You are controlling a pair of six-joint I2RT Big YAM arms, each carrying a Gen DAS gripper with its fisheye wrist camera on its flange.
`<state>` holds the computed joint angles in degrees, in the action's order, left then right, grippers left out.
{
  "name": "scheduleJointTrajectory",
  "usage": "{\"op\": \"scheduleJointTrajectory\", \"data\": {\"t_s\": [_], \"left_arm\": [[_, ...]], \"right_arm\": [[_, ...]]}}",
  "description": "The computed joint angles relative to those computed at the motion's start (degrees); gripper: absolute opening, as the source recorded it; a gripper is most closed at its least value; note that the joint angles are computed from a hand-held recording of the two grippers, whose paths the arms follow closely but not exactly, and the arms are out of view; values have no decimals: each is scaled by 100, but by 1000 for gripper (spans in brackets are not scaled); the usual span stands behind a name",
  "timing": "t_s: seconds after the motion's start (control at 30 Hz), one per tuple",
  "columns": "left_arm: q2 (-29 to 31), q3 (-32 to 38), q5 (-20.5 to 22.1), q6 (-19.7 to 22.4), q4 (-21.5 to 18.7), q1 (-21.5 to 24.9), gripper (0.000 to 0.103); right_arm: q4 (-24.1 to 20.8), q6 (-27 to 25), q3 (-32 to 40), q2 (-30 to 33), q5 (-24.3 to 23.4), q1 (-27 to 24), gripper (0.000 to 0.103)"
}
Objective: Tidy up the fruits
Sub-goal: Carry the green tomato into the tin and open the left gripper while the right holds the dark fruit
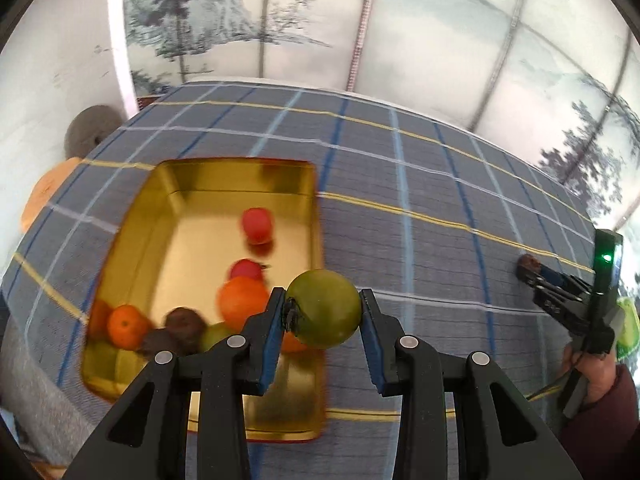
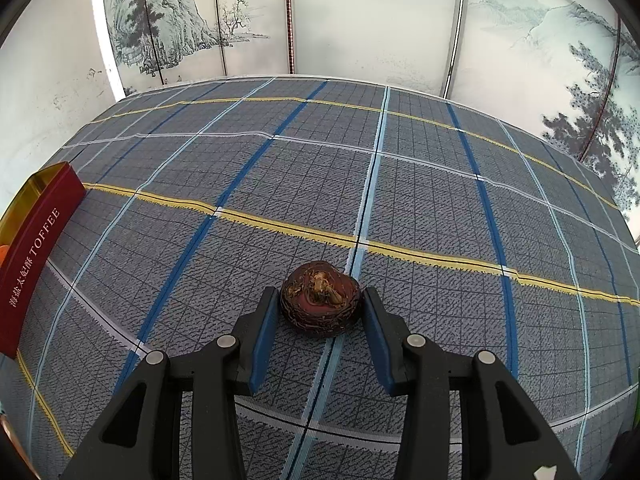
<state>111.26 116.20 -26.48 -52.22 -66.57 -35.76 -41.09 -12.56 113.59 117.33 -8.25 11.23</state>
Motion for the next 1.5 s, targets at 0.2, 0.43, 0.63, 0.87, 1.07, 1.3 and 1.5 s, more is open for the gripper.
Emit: {"op": "scheduleJointTrajectory", "data": {"t_s": [0.2, 0.43, 0.63, 0.87, 1.07, 1.3, 1.5], "left_arm": [[-408, -676, 4, -363, 48, 119, 37], [-701, -1154, 70, -541, 82, 229, 37], [-793, -1384, 219, -411, 135, 231, 37], [-853, -1558, 272, -297, 250, 200, 37], [-809, -1532, 358, -198, 304, 186, 37], [-802, -1525, 366, -135, 303, 173, 38], [-831, -1577, 451, -157, 344, 164, 38]], "right_arm": [[-1, 1, 3, 2, 5, 4, 40], [0, 3, 0, 0, 6, 5, 40], [1, 0, -3, -2, 12, 5, 40], [1, 1, -6, -6, 11, 6, 40], [2, 0, -9, -8, 13, 6, 40], [2, 2, -14, -11, 14, 8, 40], [6, -1, -19, -14, 23, 11, 40]]}}
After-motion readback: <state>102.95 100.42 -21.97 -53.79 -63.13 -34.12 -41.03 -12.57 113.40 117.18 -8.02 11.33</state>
